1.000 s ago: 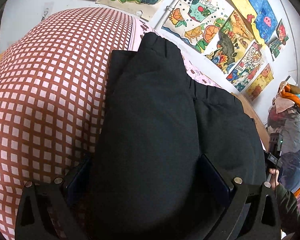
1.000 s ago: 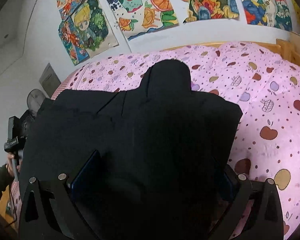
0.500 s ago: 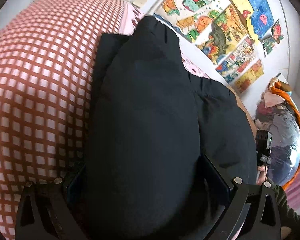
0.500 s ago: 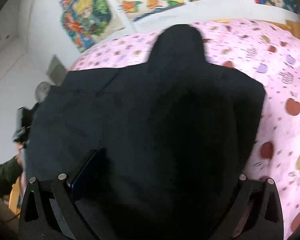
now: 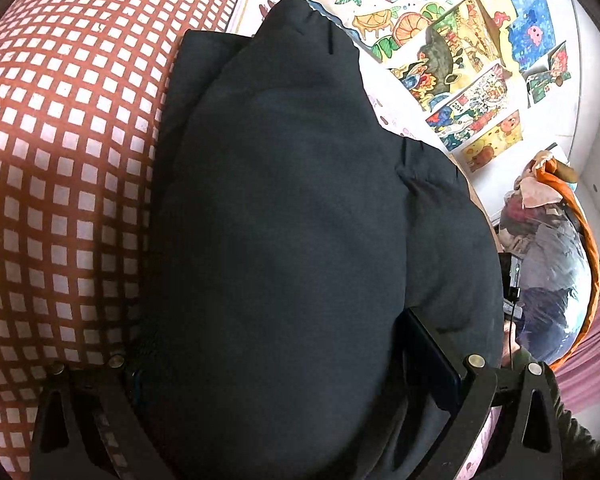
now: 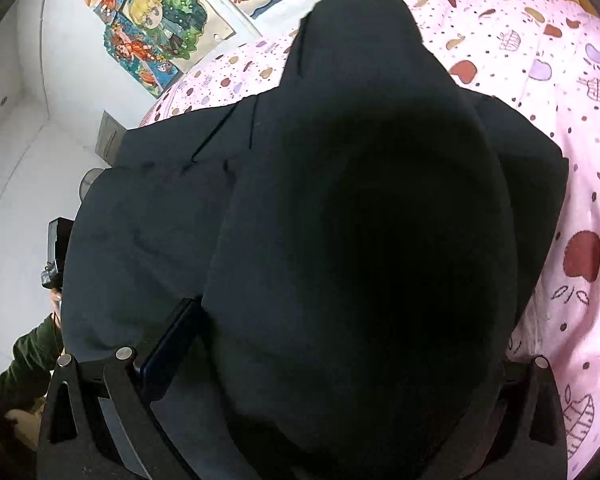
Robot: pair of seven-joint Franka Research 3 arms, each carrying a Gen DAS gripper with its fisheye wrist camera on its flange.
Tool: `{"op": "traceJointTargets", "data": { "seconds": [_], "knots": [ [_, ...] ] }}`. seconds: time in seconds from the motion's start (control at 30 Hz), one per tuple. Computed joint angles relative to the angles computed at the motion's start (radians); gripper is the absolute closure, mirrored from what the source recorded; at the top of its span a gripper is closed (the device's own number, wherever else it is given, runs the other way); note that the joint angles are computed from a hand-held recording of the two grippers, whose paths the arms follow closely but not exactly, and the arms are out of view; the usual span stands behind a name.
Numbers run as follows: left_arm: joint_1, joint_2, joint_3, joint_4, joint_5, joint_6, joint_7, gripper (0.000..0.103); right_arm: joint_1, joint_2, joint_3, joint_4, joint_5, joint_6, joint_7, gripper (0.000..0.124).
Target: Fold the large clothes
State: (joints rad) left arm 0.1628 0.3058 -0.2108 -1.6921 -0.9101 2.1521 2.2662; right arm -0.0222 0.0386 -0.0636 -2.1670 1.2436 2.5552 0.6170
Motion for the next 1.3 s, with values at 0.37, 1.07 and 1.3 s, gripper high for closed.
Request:
{"op": "traceJointTargets", "data": {
  "seconds": [0.37, 1.07, 1.3],
  "knots": [
    [-0.002, 0.006, -0.001, 0.019, 0.028, -0.024, -0.045, 0.000, 0.008, -0.013, 0.005, -0.032, -0.012, 0.051, 0.026, 0.022],
    [-0.072, -0.157, 0.031, -0.112, 0.079, 0.106, -0.115, 0.062, 0.141, -0.213, 0.014, -0.205, -0.287, 0.361, 0.388, 0.086],
    [-0.100, -0.264, 0.064, -0.174, 0.054, 0.109, -0.108, 0.074, 0.173, -0.336, 0.009, -0.281, -0.418, 0.403, 0.512, 0.098]
  ]
}}
